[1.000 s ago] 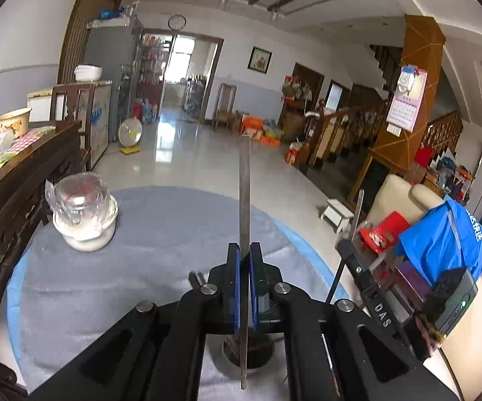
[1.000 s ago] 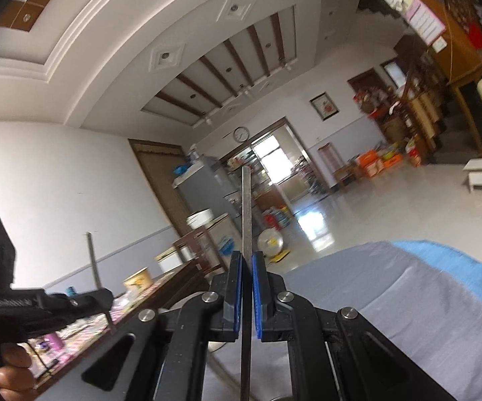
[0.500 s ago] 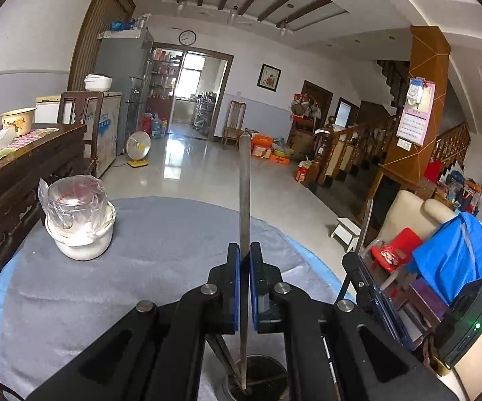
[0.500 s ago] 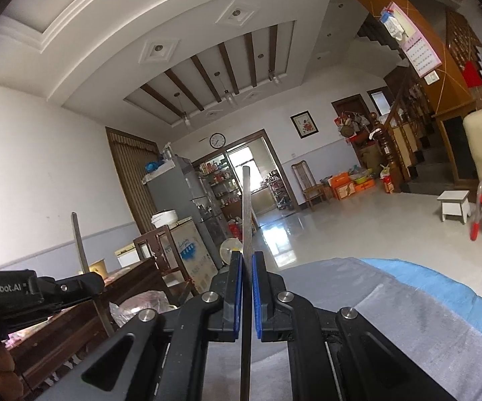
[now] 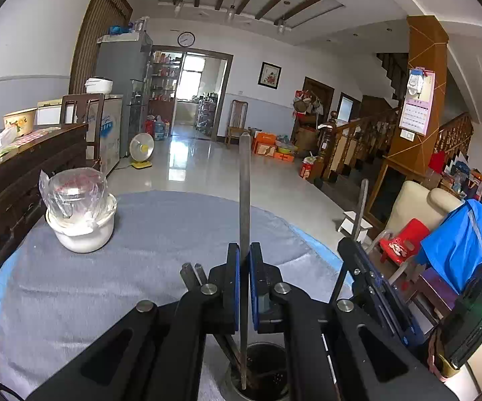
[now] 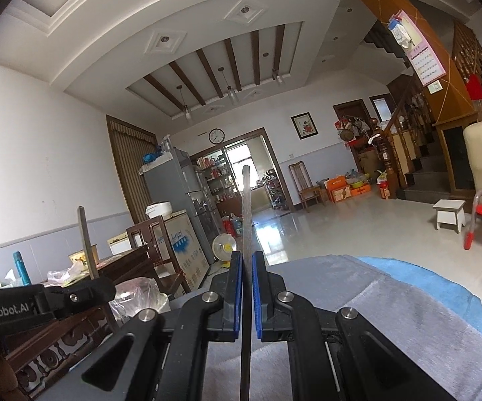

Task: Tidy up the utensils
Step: 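Lower the chopsticks into the cup and open the left tool while the right tool releases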

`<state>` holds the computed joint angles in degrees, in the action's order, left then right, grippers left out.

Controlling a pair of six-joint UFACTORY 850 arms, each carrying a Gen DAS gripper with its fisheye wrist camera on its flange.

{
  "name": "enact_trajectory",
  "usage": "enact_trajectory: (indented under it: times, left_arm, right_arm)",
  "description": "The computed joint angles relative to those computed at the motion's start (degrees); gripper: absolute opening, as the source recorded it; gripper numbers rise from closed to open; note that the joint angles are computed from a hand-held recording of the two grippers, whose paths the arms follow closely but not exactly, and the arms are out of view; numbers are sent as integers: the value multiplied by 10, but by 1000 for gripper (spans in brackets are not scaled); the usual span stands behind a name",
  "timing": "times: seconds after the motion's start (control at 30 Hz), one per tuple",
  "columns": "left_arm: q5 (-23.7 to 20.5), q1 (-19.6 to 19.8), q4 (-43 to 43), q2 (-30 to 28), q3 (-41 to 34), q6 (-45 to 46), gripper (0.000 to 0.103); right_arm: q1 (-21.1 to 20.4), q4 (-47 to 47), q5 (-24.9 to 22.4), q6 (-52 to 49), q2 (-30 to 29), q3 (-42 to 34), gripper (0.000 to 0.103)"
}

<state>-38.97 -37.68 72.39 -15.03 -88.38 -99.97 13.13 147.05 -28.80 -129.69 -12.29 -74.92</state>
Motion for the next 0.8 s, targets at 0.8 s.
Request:
enact_trajectory:
  times: [0.8]
  left_arm:
    - [-8,-7,-18,13,29,-13,6]
  right_arm:
    - [-11,-46,-19,21,27,37,7]
